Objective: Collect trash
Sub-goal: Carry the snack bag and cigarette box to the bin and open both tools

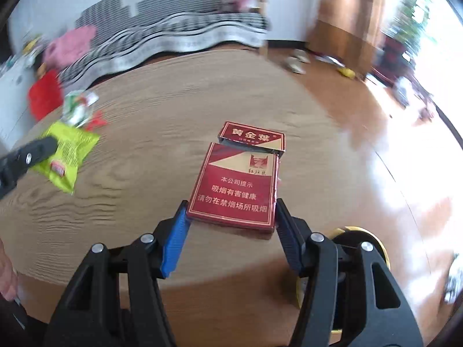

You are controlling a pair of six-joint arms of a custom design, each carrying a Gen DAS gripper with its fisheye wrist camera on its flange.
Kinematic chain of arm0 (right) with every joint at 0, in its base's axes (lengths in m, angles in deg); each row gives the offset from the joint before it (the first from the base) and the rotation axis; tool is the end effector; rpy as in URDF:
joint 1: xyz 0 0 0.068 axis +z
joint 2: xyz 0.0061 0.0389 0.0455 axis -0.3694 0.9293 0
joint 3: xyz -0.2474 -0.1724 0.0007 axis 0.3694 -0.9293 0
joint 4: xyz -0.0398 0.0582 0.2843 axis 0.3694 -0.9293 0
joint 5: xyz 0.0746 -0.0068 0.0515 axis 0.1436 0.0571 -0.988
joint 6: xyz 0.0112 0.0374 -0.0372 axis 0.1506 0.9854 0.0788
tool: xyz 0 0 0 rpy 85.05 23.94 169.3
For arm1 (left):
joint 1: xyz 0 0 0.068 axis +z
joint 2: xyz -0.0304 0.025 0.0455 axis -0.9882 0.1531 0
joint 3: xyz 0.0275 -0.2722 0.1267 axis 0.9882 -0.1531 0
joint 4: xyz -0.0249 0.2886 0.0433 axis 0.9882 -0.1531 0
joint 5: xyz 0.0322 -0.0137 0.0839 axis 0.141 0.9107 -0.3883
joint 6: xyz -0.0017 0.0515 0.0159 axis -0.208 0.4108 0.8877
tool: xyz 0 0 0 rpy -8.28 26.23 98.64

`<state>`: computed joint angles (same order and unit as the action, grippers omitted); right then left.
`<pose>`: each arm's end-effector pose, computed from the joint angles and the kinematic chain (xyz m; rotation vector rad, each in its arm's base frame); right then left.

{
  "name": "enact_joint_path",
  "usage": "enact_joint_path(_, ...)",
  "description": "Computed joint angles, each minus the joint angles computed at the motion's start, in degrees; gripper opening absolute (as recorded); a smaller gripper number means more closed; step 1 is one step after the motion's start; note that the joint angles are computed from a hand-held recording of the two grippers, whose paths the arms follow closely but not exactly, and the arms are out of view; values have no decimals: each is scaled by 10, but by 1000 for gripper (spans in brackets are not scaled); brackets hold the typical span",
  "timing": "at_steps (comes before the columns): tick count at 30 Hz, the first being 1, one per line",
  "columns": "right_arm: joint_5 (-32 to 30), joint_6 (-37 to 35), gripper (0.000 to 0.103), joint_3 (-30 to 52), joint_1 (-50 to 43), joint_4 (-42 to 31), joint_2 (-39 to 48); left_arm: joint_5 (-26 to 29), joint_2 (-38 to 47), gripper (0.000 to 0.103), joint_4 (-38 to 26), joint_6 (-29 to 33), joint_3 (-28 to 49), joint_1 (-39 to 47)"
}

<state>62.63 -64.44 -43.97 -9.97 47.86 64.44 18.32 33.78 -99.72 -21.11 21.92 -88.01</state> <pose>0.2321 0.0460 0.2177 -0.0293 2.4722 0.0860 0.2311 -0.0294 0.2739 0.0630 2.3498 -0.1567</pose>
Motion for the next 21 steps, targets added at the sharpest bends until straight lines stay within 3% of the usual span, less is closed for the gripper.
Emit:
enact_joint_path(6,-118,-123,57,-46,-264,-31,-71,-72,68,35,54,-82,8,-217)
enact_joint_path(12,-223,-282,57,-53,-515,-28,-7,-112,182,35,128,-117,33,-365)
enact_joint_path(15,-248,-342,57,-44,-591,-19,52,-114,235,35,151,-127,48,-405)
enact_joint_path(21,-251,-392,56,-32,-648,5,141,-106,334,35,195,-140,75,-448)
